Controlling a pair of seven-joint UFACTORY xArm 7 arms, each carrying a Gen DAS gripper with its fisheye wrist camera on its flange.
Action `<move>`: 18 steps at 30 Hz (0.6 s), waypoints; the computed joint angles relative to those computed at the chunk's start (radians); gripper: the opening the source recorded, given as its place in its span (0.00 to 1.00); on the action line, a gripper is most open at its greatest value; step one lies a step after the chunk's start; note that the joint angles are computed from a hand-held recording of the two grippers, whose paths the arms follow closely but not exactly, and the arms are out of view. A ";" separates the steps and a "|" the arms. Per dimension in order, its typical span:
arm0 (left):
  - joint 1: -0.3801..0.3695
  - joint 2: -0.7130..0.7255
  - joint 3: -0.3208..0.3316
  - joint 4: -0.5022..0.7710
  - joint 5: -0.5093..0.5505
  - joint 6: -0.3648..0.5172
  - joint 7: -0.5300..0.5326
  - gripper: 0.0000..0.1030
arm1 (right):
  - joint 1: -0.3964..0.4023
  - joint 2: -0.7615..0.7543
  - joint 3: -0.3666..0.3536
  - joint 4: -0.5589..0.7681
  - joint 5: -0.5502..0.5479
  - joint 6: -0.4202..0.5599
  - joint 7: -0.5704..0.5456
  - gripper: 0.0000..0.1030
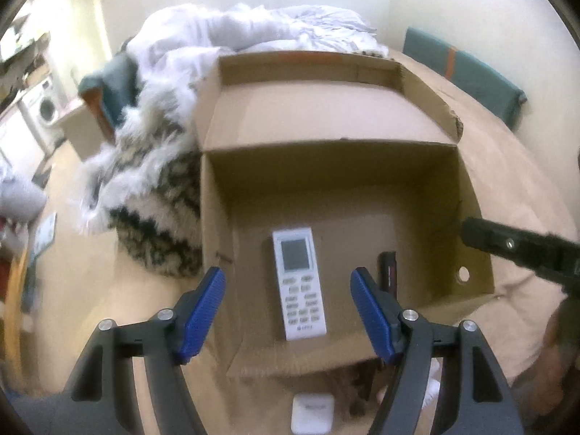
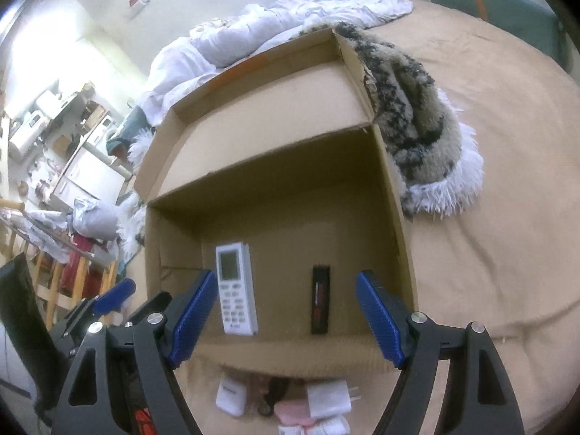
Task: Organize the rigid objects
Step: 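Withdraw both grippers from the box back toward the remaining items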
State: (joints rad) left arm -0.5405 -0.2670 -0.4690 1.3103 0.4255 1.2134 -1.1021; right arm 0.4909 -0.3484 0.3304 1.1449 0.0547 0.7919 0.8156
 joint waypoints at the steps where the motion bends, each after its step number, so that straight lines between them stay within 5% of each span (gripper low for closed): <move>1: -0.003 -0.020 0.004 -0.018 -0.016 0.001 -0.008 0.67 | 0.002 -0.013 0.005 -0.012 0.000 0.005 0.012 0.81; 18: 0.025 -0.230 -0.026 -0.209 -0.234 0.044 -0.083 0.67 | 0.061 -0.191 0.034 -0.191 0.112 0.057 0.113 0.81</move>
State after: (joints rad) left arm -0.5153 -0.4972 -0.4947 1.1009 0.1918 1.2570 -1.1853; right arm 0.5523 -0.5392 0.3641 0.9534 0.1670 0.8486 0.9290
